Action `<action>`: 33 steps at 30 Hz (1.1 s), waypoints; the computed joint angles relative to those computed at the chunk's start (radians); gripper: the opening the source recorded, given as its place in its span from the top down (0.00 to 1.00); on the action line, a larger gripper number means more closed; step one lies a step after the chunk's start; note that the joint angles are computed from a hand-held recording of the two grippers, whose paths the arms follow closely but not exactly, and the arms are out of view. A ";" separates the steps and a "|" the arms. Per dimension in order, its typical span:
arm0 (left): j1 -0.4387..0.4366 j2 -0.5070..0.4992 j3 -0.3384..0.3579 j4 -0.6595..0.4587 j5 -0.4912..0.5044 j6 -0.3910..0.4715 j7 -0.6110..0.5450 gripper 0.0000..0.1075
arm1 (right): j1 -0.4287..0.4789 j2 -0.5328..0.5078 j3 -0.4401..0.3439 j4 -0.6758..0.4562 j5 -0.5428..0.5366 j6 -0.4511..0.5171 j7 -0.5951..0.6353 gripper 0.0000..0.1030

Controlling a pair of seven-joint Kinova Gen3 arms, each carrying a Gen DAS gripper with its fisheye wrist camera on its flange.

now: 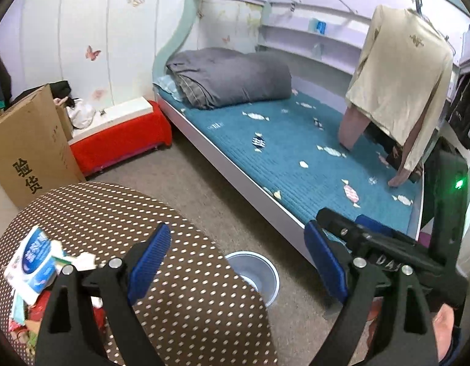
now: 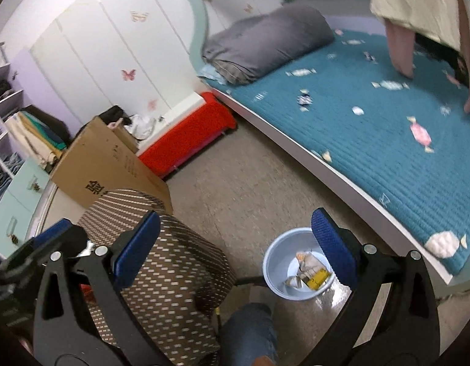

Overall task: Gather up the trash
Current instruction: 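Grasp the green leaf item with the left tool while the right tool grasps the red snack bag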

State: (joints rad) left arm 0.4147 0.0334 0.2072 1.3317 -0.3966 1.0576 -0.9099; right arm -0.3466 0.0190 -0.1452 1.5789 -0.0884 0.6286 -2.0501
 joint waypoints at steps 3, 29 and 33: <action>-0.013 -0.054 -0.001 0.042 -0.003 -0.009 0.018 0.19 | -0.019 -0.015 -0.016 -0.014 0.027 -0.005 -0.015 0.06; -0.359 -0.530 -0.031 0.372 0.117 0.032 -0.072 0.19 | -0.265 0.048 -0.134 -0.159 0.091 0.009 0.149 0.06; -0.407 -0.592 -0.086 0.435 0.160 0.049 -0.117 0.19 | -0.307 0.111 -0.145 -0.217 0.077 0.071 0.248 0.06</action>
